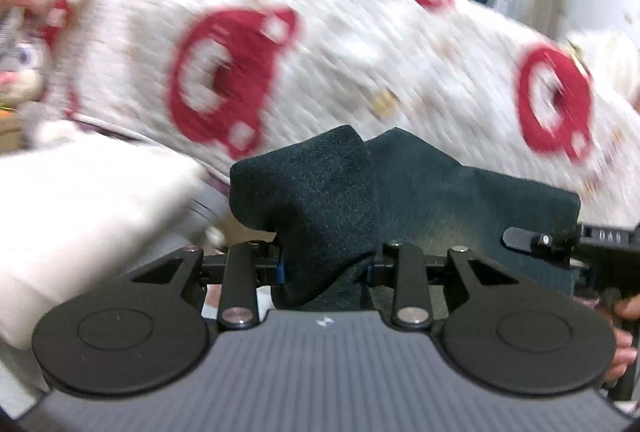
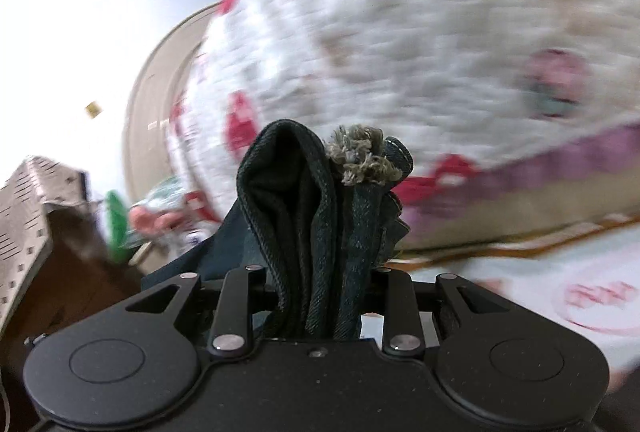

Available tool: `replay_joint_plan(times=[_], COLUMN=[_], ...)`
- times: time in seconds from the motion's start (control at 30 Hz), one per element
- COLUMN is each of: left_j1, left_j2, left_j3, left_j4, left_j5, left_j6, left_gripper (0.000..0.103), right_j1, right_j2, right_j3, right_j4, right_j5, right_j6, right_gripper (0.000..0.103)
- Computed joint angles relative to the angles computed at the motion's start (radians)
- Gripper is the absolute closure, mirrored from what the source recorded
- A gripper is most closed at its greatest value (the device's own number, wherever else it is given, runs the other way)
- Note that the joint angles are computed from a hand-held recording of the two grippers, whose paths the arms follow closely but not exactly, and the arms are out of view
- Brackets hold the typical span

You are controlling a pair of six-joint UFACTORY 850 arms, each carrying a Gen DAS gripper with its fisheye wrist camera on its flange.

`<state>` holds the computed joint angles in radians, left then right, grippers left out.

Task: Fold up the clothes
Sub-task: 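Carry the held jeans with both tools toward the stack of folded clothes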

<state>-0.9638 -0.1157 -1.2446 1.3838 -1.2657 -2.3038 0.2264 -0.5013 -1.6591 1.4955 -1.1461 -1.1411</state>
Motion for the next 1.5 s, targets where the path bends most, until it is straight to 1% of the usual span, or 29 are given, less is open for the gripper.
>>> replay_joint_plan(times=[0.1, 0.17, 0.2, 0.23, 0.3, 0.37, 0.47, 0.5, 0.53, 0.63, 0.77, 0.87, 0.97, 1.03, 1.13, 1.17, 1.27, 1.3, 1.37, 1.43, 1.47, 1.5], left_j1=[0.002, 0.011, 0.022, 0.037, 0.079, 0.121, 0.195, 0.214, 0.224, 0.203, 0.187, 0.176, 0.149, 0.109, 0.029, 0.015, 0.029, 0.044, 0.12, 0.197, 0.207, 0.218], left_j2=[0.031, 0.034, 0.029, 0.027, 0.021, 0.009, -0.01, -0.015, -0.021, -0.047, 0.022, 0.095, 0.173, 0.226, 0.298, 0.325, 0.42, 0.451, 0.511, 0.558, 0.559, 0.559], left_j3=[-0.009, -0.034, -0.056, -0.074, -0.115, -0.164, -0.235, -0.254, -0.27, -0.29, -0.188, -0.102, -0.037, -0.011, 0.016, 0.032, 0.119, 0.153, 0.245, 0.325, 0.349, 0.373], left_j4=[-0.032, -0.049, -0.053, -0.053, -0.059, -0.087, -0.213, -0.256, -0.281, -0.234, -0.176, -0.157, -0.162, -0.17, -0.166, -0.172, -0.211, -0.231, -0.298, -0.352, -0.347, -0.343], left_j5=[-0.075, -0.106, -0.104, -0.085, -0.007, 0.105, 0.291, 0.331, 0.355, 0.33, 0.336, 0.285, 0.165, 0.046, -0.159, -0.203, -0.262, -0.262, -0.175, -0.089, -0.08, -0.071], left_j6=[0.032, 0.075, 0.103, 0.129, 0.21, 0.365, 0.559, 0.575, 0.594, 0.639, 0.497, 0.41, 0.375, 0.375, 0.367, 0.354, 0.318, 0.297, 0.223, 0.174, 0.165, 0.155], left_gripper=[0.072, 0.072, 0.072, 0.072, 0.072, 0.071, 0.071, 0.071, 0.071, 0.072, 0.072, 0.072, 0.072, 0.072, 0.072, 0.072, 0.072, 0.072, 0.072, 0.071, 0.07, 0.068], right_j1=[0.055, 0.076, 0.081, 0.082, 0.073, 0.055, 0.02, 0.012, 0.005, -0.01, 0.005, 0.056, 0.129, 0.179, 0.242, 0.263, 0.332, 0.353, 0.387, 0.404, 0.406, 0.402], right_j2=[-0.017, -0.016, -0.013, -0.012, -0.01, -0.001, 0.005, 0.009, 0.014, 0.008, -0.019, -0.044, -0.07, -0.106, -0.186, -0.218, -0.35, -0.401, -0.483, -0.517, -0.512, -0.492], right_j3=[-0.074, -0.111, -0.126, -0.14, -0.166, -0.18, -0.199, -0.201, -0.199, -0.198, -0.223, -0.275, -0.324, -0.378, -0.479, -0.516, -0.665, -0.725, -0.805, -0.798, -0.757, -0.684], right_j4=[0.019, 0.009, 0.005, 0.005, 0.006, 0.003, -0.02, -0.032, -0.047, -0.046, -0.049, -0.099, -0.113, -0.102, -0.058, -0.04, -0.022, -0.026, -0.075, -0.139, -0.144, -0.108], right_j5=[-0.025, -0.013, -0.007, -0.004, 0.011, 0.035, 0.053, 0.059, 0.065, 0.049, 0.028, 0.027, 0.018, -0.009, -0.083, -0.111, -0.159, -0.167, -0.142, -0.118, -0.11, -0.111], right_j6=[-0.01, -0.002, -0.001, 0.004, 0.02, 0.046, 0.101, 0.111, 0.117, 0.171, 0.222, 0.245, 0.251, 0.263, 0.319, 0.35, 0.435, 0.455, 0.492, 0.555, 0.551, 0.514], right_gripper=[0.07, 0.07, 0.07, 0.07, 0.07, 0.07, 0.07, 0.07, 0.07, 0.07, 0.07, 0.07, 0.07, 0.07, 0.07, 0.07, 0.07, 0.07, 0.07, 0.069, 0.068, 0.067])
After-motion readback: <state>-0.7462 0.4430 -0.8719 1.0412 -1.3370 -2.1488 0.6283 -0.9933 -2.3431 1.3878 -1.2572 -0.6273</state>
